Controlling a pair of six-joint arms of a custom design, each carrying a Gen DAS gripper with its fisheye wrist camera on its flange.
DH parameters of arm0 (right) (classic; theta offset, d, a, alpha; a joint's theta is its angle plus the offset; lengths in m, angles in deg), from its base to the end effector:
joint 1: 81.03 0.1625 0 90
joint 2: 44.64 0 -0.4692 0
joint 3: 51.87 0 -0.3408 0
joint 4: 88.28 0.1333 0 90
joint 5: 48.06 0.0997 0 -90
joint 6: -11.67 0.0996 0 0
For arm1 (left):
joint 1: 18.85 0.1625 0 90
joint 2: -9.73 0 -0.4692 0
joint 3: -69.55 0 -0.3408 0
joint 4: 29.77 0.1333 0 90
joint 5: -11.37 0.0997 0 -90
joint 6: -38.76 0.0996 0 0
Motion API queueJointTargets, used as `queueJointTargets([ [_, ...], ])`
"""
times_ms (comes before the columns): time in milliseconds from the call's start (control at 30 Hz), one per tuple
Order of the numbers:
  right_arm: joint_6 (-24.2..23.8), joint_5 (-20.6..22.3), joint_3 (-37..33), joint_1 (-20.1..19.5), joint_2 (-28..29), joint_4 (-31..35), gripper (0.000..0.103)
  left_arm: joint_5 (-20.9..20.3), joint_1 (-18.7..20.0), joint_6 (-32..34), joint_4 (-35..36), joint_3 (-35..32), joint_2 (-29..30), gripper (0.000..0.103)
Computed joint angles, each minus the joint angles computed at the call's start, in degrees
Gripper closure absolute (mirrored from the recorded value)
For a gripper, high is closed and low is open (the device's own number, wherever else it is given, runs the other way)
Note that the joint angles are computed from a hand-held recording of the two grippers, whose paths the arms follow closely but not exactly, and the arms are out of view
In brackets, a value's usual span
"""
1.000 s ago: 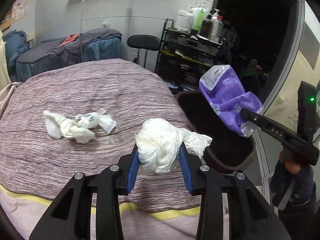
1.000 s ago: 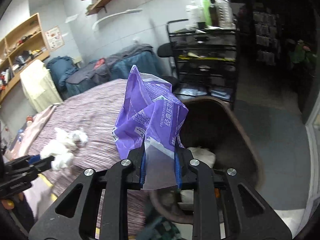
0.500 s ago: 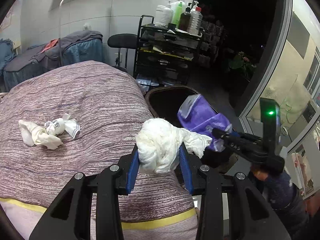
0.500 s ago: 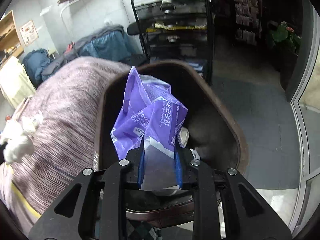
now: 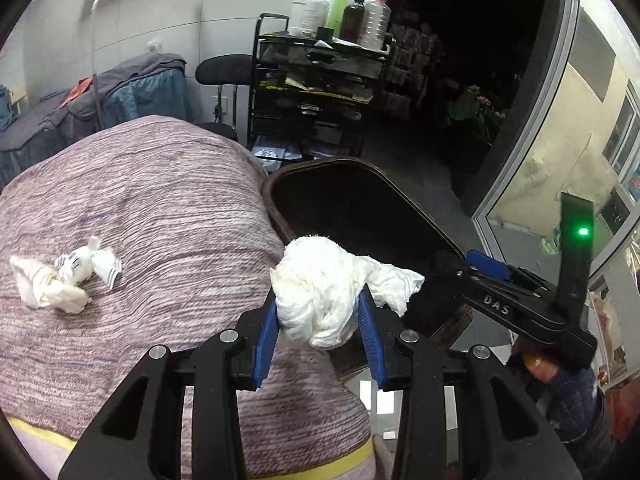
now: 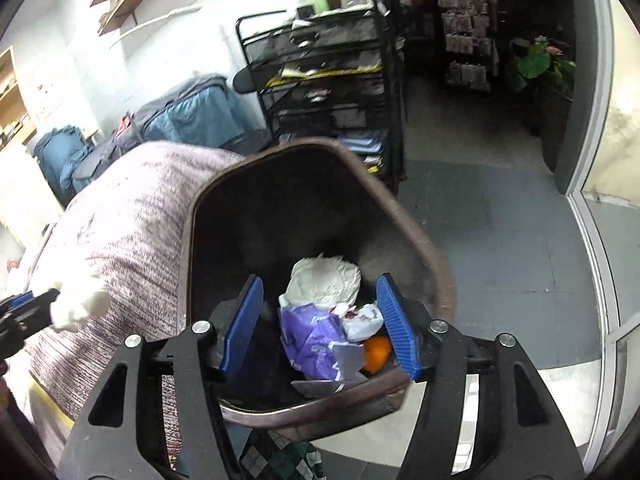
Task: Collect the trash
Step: 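Drop the purple packet into the bin with the right tool while the left tool drops the tissue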
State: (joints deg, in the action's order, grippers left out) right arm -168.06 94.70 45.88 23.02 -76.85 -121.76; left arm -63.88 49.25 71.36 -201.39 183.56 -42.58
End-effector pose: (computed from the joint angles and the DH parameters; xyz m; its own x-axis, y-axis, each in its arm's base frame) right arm 0.1826 -0.5071 -0.0141 -0.7514 0.5100 0.4186 -0.1253 0.5125 -0.8495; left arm -0.0673 -0.5927 0.1771 -0.5942 0.7060 -0.3852 0.7963 0.5839 -0.1581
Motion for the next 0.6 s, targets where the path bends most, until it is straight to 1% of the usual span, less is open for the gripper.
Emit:
queueJointTargets([
  [67,-0.33,0.78,1.7,0.27,-0.84,-2.54,0.041,0.11,-0.68,0.42,0.3,-0.28,0.69,0.066],
  [200,-0.42,2.1,4.23,0.62,-2.5,-5.51,0.04,0.64,-2.14,1.38,0.01,-0.67,2.38,0.066],
  [367,-1.98,4.12,7.1,1.1,-4.09,-9.97,0.038,1.2,-3.38,1.67,0.84,-1.42,4.51,0.066],
  [600,-1.66,5.89,9.95,0.95,-5.92,-13.14,0.036,2.69,-4.84,1.97,1.11,-2.28,7.63,0.066],
])
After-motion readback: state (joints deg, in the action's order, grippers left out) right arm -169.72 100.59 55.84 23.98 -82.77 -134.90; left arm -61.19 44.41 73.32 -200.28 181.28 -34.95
